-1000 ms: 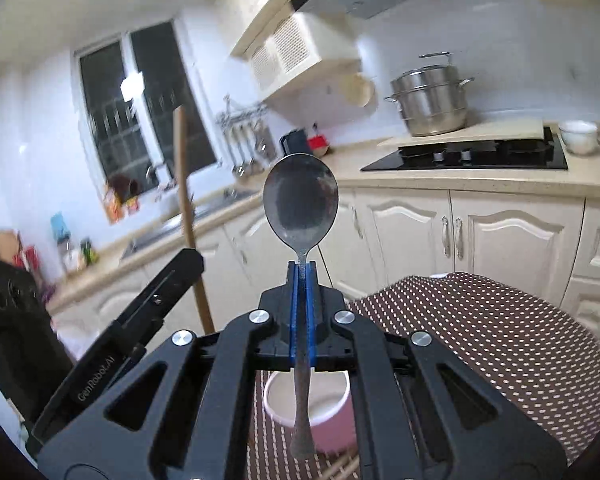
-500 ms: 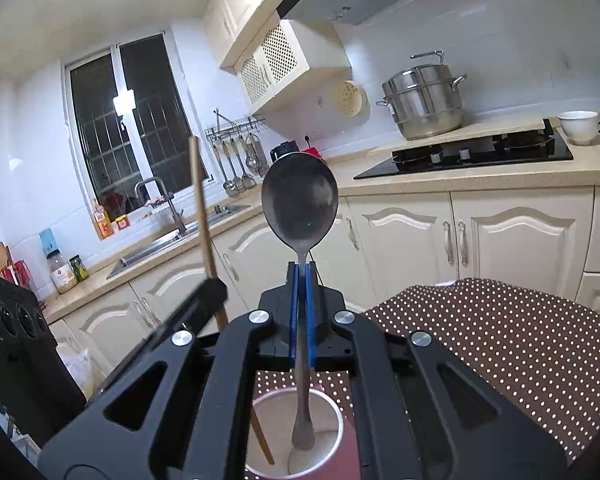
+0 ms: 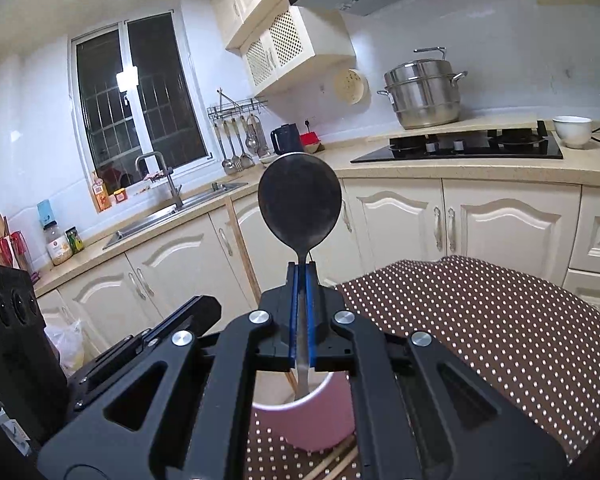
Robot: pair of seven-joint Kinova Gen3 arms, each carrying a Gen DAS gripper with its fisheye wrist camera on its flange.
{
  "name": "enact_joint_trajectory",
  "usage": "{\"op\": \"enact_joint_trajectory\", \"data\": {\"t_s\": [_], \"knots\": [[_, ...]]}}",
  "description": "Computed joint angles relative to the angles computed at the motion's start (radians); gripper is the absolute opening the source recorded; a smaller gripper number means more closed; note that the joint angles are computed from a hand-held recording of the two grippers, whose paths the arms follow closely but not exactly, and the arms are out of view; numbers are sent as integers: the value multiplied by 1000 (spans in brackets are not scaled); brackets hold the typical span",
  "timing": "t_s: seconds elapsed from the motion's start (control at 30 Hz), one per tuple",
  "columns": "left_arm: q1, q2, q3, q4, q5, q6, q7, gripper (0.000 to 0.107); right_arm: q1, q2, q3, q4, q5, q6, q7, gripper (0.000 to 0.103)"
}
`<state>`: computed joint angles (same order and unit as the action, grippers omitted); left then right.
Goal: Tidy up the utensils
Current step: 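Drop the chopstick into the pink cup with the left tool while the right tool releases the spoon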
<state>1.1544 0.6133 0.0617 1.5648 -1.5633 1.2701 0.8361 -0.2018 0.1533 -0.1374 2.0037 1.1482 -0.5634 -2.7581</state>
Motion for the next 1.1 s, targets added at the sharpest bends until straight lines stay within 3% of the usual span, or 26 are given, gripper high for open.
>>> {"op": "enact_joint_trajectory", "data": {"t_s": [0.13, 0.2, 0.27, 0.47, 0.63, 0.73, 0.8, 0.93, 1.1], "knots": [[-1, -17, 20, 0, 47, -8, -21, 7, -5, -11, -1, 10, 26, 24, -18, 4], [-3, -25, 27, -3, 82, -18, -44, 12, -6, -13, -2, 13, 42, 34, -34, 4], [-8, -35, 36, -8, 128, -31, -76, 45, -12, -15, -3, 13, 69, 59, -64, 5], [-17, -45, 43, -44, 277, -67, -201, 48, -31, -26, -8, 7, 162, 134, -195, 5], [-36, -78, 48, -33, 383, -149, -282, 54, -41, -41, 11, 0, 288, 133, -319, 6], [-39, -84, 46, -39, 442, -174, -338, 54, -39, -61, 31, 20, 270, 113, -308, 27], [-48, -96, 47, -31, 482, -210, -370, 54, -28, -78, 39, 39, 237, 91, -279, 48], [-81, -109, 59, -23, 585, -279, -460, 54, -6, -108, 55, 55, 297, 65, -323, 49], [-103, -79, 61, -76, 725, -286, -618, 54, 19, -131, 79, 68, 409, 56, -390, 53]]}}
